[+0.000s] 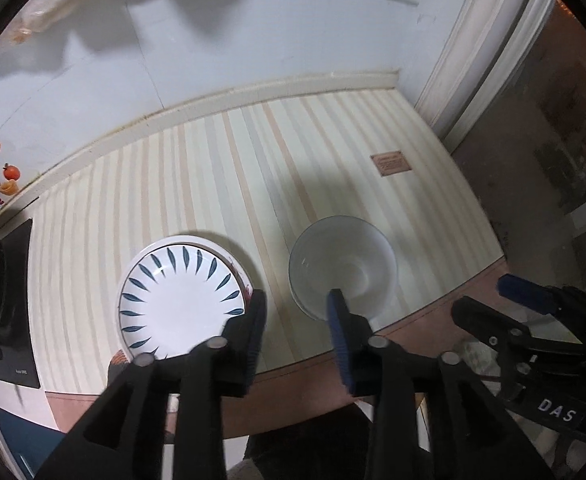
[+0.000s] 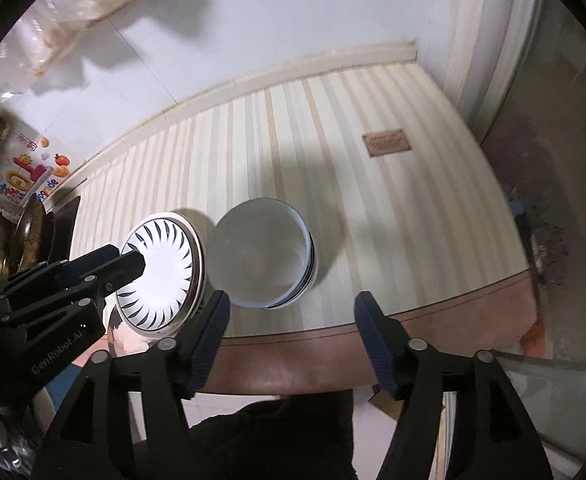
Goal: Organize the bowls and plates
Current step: 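Open both grippers and move them to the rim of the bowl stack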
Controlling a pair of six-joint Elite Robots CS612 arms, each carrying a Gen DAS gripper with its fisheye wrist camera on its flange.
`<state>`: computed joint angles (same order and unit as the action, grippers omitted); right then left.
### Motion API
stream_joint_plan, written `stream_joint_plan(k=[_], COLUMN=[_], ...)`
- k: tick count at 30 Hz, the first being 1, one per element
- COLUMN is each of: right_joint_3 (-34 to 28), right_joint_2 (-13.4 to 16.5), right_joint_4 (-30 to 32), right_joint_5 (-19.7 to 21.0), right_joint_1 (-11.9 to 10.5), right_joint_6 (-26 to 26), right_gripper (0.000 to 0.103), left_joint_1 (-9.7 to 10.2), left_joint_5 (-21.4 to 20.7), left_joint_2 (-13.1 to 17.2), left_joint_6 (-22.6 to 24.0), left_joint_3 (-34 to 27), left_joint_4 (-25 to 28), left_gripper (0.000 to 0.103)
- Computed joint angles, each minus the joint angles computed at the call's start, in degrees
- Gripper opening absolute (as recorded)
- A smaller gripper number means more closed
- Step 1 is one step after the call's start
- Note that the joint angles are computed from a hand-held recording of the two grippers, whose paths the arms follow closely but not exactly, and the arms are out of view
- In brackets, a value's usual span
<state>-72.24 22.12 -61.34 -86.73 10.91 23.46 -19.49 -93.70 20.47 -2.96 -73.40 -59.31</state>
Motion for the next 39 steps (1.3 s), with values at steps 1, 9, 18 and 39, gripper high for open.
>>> stream_joint_plan(k=[1, 9, 18, 39], right_joint_3=[-0.58, -4.86, -8.73, -6.95], right_joint_2=[-0.03, -0.24, 0.02, 1.14], right_joint_4=[-0.02, 1.52, 1.96, -3.39], right_joint_5=[-0.94, -8.29, -11.11, -4.69], right_joint_1=[0.27, 2.29, 3.30, 1.62], right_joint_6=[-0.04, 1.26, 3.43, 3.61], right_gripper=[0.079, 0.085, 0.093, 0.096], left_joint_1=[0.01, 0.19, 0.61, 1.51], left_joint_5=[-0.09, -1.10, -2.77, -4.93], left_joint_2=[0.07, 1.07, 1.99, 0.94], left_joint_6=[-0.03, 0.30, -0.57, -1.88], left_joint_3=[-0.40, -5.01, -8.65, -1.52], left_joint_4=[-0.19, 0.10, -0.18, -3.45], left_gripper=[0.048, 0.085, 0.094, 0.094])
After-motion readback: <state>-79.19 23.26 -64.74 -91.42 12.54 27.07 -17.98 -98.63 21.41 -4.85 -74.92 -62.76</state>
